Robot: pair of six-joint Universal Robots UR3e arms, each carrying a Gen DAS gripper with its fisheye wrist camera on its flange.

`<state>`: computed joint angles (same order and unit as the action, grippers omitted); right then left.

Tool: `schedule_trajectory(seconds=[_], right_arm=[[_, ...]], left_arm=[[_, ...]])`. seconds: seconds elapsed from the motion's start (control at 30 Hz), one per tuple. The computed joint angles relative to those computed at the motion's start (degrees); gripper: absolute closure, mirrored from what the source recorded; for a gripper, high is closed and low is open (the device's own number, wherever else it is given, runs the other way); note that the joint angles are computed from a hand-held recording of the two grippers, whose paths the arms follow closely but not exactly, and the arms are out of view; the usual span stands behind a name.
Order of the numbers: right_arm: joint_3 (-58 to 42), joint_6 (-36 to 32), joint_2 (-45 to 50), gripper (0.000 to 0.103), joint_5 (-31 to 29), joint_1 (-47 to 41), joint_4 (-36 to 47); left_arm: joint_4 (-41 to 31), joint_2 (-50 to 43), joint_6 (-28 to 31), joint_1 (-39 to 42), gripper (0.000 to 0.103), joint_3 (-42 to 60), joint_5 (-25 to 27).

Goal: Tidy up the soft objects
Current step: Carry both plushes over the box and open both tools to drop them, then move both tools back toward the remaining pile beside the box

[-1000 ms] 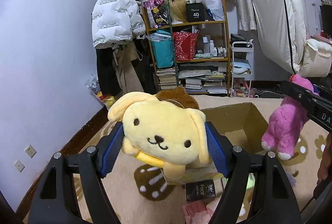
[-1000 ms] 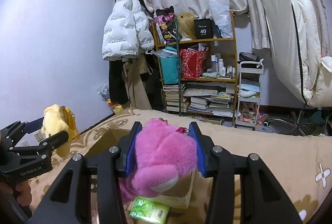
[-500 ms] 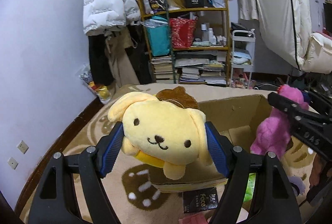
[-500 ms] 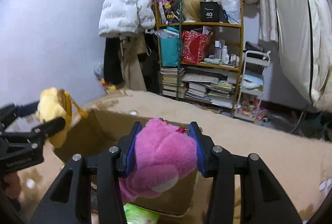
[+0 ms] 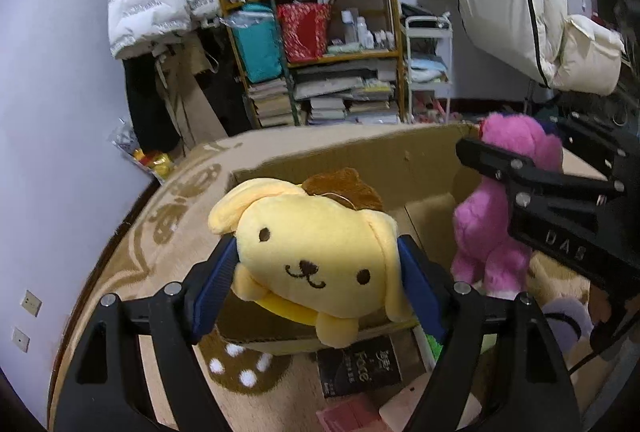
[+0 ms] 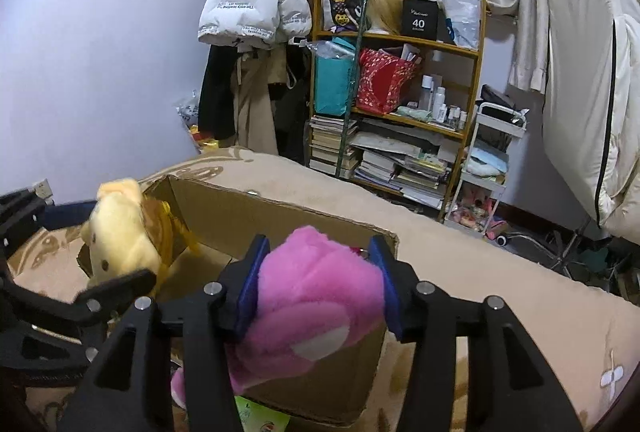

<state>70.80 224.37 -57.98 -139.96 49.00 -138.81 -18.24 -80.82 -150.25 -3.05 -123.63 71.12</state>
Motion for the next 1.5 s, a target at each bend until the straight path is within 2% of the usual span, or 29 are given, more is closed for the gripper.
schedule_trajectory(seconds=[0.1, 0.2, 0.27, 0.4, 0.53, 0.77, 0.87, 1.07, 1.2, 1.27, 1.5], right_arm=[[2.3, 0.02, -1.39, 0.044, 1.37, -0.35, -2.06], [3.59, 0.25, -1.96, 0.035, 1.74, -0.27, -3.52], [4.03, 0.42, -2.24, 0.028, 2.21, -0.42, -4.31], [4.72, 1.18, -2.71, 0.024, 2.42, -0.33, -4.6], [5.6, 1.64, -3.28, 0.014, 3.05, -0.07, -6.07], [5.66, 0.73, -3.97, 0.01, 4.58, 0.53, -8.32], [5.47, 2.74, -4.38, 0.01, 3.74, 1.36, -7.48], [3.82, 7.03, -6.03, 0.01, 1.67, 3.84, -0.91], [2.33, 10.62, -7.46, 0.01, 0.2, 6.1, 5.42], [0.43, 13.12, -7.72, 0.01, -0.76, 7.41, 10.15], [-1.17, 20.44, -8.97, 0.01, -2.4, 11.31, 16.94]], left_arm=[[0.22, 0.61, -0.21, 0.39, 0.022, -0.78, 0.32], [-0.31, 1.5, -0.44, 1.38, 0.02, -1.08, -0.31], [-0.87, 1.85, -0.38, 2.07, 0.015, -0.9, -1.09], [-0.91, 2.72, -1.04, 2.74, 0.012, -1.33, -1.21], [-2.9, 3.43, -1.65, 2.88, 0.005, -0.44, -0.45], [-8.68, 8.18, -1.38, 5.29, 0.005, -0.4, -0.81], [-11.08, 11.77, -1.46, 7.47, 0.005, -1.62, -1.06], [-20.01, 18.64, 0.07, 12.6, 0.005, -1.38, -3.38], [-28.83, 22.78, 1.41, 15.5, 0.005, 0.67, -3.51], [-34.97, 25.72, 2.95, 18.59, 0.005, 1.66, -5.49], [-52.57, 36.71, 11.15, 28.36, 0.005, 3.09, -12.35]])
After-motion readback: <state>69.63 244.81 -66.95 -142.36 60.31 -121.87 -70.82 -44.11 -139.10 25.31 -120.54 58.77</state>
